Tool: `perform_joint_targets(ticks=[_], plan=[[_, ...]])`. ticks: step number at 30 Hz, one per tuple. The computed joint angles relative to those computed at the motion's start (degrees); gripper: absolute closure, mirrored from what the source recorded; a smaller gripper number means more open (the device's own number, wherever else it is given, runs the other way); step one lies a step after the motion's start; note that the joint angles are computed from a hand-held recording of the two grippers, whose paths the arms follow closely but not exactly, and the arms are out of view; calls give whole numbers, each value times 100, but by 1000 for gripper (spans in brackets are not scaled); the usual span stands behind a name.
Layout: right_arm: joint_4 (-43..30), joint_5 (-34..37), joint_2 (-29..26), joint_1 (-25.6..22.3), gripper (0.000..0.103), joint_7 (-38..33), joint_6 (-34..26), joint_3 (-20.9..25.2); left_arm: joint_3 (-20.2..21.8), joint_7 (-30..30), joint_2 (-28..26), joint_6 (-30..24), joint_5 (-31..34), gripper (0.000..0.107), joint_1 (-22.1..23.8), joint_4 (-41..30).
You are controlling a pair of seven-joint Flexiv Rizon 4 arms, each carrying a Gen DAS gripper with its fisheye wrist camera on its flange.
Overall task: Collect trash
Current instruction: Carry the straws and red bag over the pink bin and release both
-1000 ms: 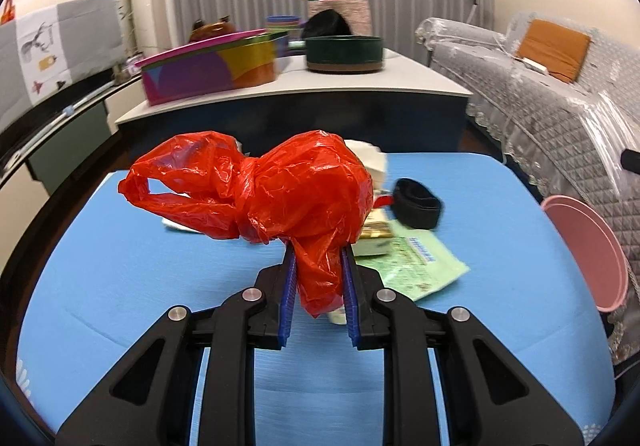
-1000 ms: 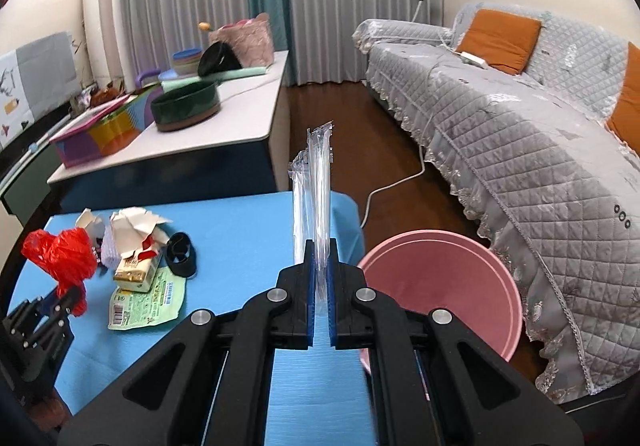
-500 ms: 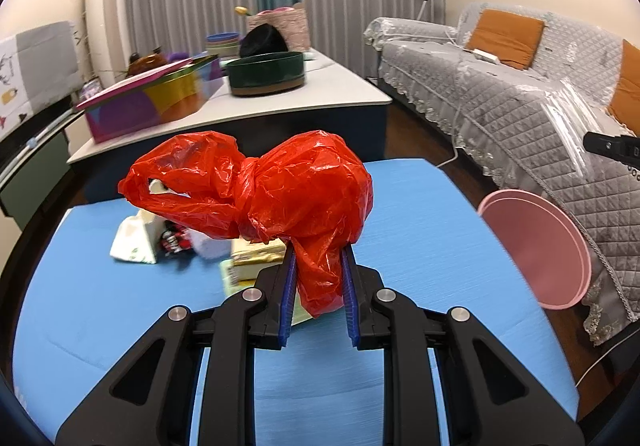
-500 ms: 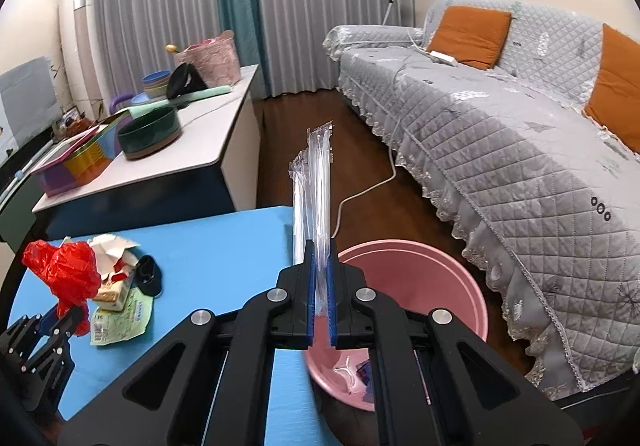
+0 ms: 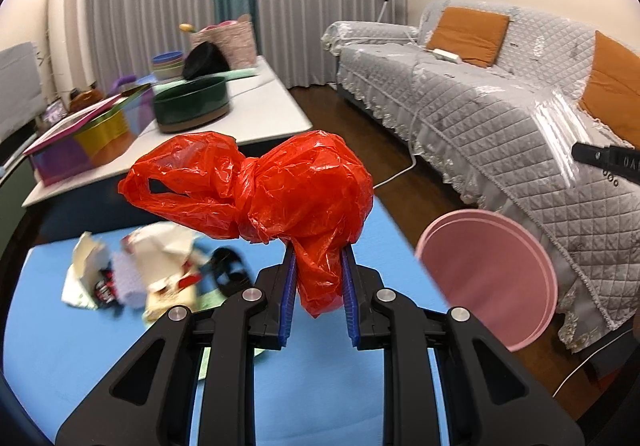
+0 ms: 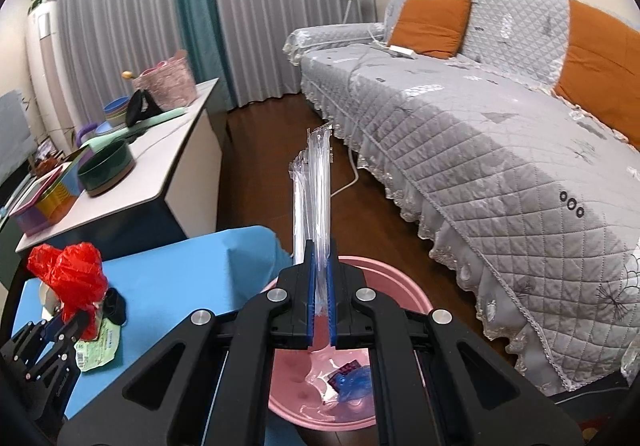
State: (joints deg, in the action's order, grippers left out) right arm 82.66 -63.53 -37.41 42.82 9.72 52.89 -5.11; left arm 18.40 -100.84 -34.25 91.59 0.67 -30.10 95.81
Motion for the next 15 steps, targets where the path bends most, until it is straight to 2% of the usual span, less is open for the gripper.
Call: perform_joint_targets(ticks=[13,15], plan=[[302,116,152,-311,98,153,85,73,-852,328,-624,-424,-129,86,332,-1112],[271,201,100,-319,98,65,85,94,-1126,501,-690,-485,-171,86,481,-1220]])
